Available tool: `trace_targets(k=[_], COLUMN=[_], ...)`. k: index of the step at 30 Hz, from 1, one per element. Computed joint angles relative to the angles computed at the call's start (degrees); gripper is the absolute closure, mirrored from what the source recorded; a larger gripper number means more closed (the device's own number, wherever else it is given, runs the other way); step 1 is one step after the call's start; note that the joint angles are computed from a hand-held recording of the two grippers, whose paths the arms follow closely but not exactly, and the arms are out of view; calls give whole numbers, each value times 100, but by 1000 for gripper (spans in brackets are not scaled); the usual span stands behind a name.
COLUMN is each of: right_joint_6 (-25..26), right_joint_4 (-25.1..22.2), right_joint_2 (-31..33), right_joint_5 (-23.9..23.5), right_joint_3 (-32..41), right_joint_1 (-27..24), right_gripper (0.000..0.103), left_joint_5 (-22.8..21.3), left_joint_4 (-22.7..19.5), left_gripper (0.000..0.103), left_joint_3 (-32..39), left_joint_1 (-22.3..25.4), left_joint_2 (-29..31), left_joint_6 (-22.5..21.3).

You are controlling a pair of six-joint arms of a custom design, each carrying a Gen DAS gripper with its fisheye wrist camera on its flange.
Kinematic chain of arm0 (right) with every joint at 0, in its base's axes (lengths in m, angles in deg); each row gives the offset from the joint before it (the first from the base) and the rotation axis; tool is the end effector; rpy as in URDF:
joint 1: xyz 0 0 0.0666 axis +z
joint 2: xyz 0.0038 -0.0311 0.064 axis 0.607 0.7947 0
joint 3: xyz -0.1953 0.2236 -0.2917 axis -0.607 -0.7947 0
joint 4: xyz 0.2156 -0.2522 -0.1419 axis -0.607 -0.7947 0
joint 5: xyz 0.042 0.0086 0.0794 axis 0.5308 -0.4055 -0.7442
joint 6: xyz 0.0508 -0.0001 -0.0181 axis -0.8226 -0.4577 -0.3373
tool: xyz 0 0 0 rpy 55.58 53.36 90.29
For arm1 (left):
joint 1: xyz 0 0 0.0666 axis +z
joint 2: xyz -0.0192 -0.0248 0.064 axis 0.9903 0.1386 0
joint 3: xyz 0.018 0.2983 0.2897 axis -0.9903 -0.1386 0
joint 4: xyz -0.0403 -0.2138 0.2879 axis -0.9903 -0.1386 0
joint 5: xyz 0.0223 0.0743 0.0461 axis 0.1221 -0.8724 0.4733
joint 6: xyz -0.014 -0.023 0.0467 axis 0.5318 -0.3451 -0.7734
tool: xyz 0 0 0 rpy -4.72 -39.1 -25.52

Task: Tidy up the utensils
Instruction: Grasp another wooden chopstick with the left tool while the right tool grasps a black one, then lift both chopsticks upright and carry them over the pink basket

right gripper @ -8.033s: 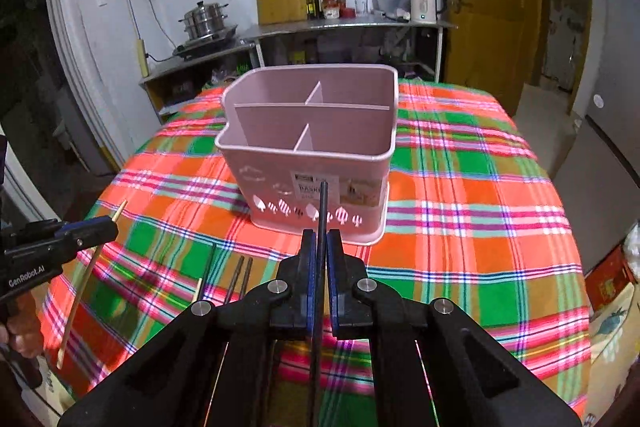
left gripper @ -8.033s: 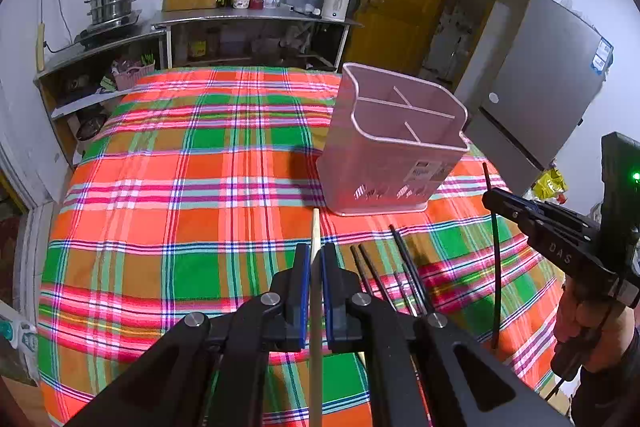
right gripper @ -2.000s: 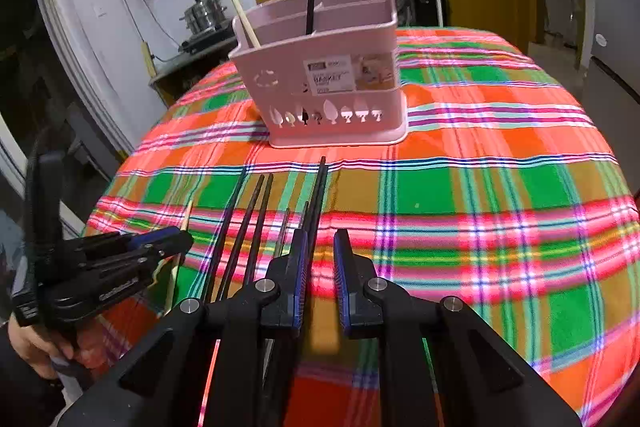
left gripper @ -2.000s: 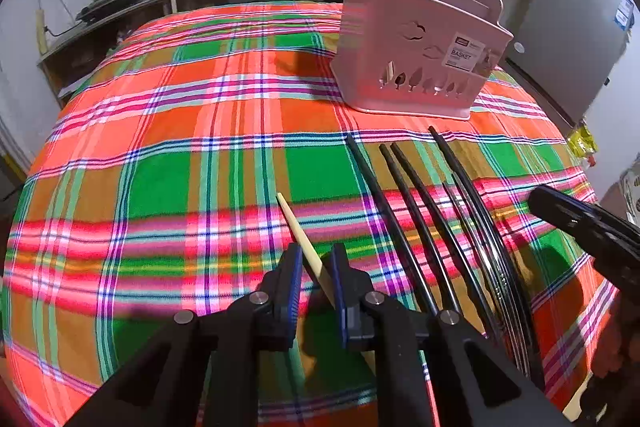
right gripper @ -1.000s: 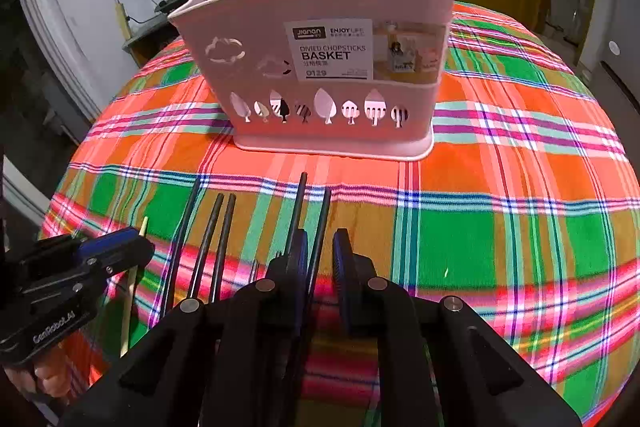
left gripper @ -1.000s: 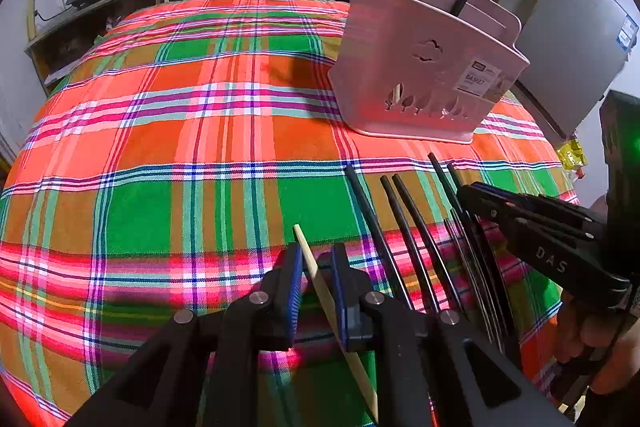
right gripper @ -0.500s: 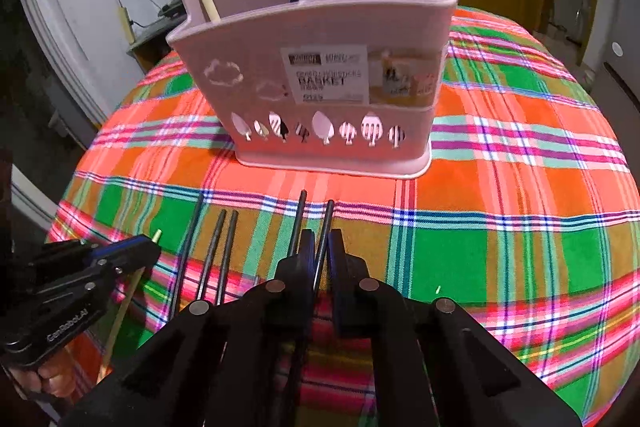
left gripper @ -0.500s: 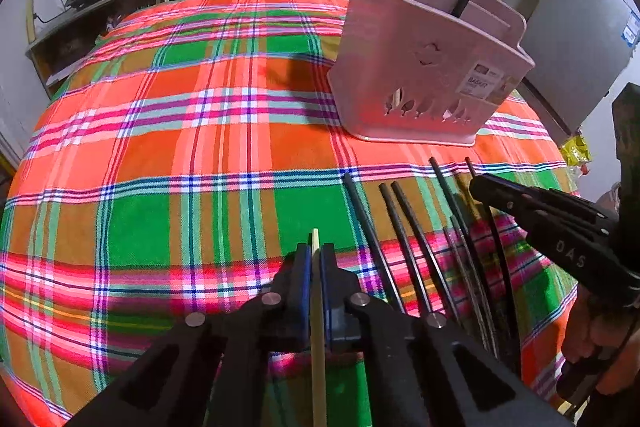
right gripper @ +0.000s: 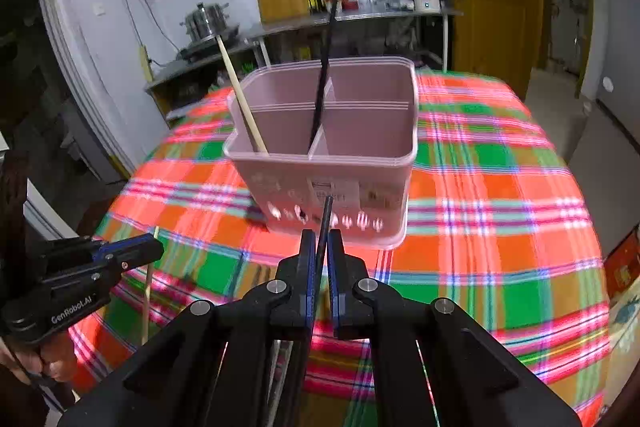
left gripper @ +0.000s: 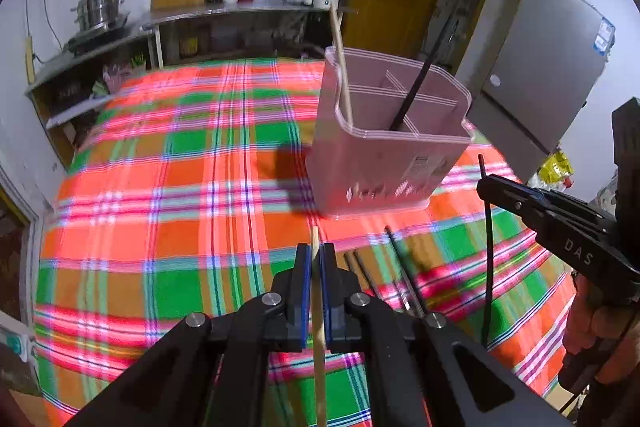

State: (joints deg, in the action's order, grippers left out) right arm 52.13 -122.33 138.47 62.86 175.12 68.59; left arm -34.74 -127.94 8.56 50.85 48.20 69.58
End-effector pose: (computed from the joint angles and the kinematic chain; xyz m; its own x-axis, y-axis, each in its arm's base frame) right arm 0.4035 0.2416 0.5457 -0.7078 -0.0844 -0.7013 -0.2870 0.9416 0.1763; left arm 0.3920 -0.2333 0.5492 -0.7725 0.0305 -0.6342 0.1778 0.9693 -0.1700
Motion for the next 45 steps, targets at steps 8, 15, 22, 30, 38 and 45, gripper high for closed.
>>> trace_targets(k=[8, 15, 22, 30, 38, 45], right_joint_6=[151, 241, 281, 291, 308, 331], right_joint_4=[103, 155, 142, 97, 139, 204], right_joint_2=[-203, -378, -514, -663, -763, -736], right_joint_5=[296, 486, 564, 672, 796, 859], right_joint_3=[250, 332, 257, 173, 175, 321], right_joint_1=[95, 170, 222, 335, 381, 355], right_gripper=[98, 98, 98, 98, 99, 99], left_joint_5=[-141, -201, -208, -287, -254, -135], left_joint_4=[-17, 23, 20, -135, -288, -335], left_gripper=[98, 98, 98, 98, 98, 99], left_joint_3=[439, 566, 442, 381, 585, 1038], left_joint_1=[-1, -78, -167, -308, -336, -269], left_joint_2=[-100, -181, -320, -458, -435, -249], left_joint_6=[-175, -244, -189, -197, -209, -288])
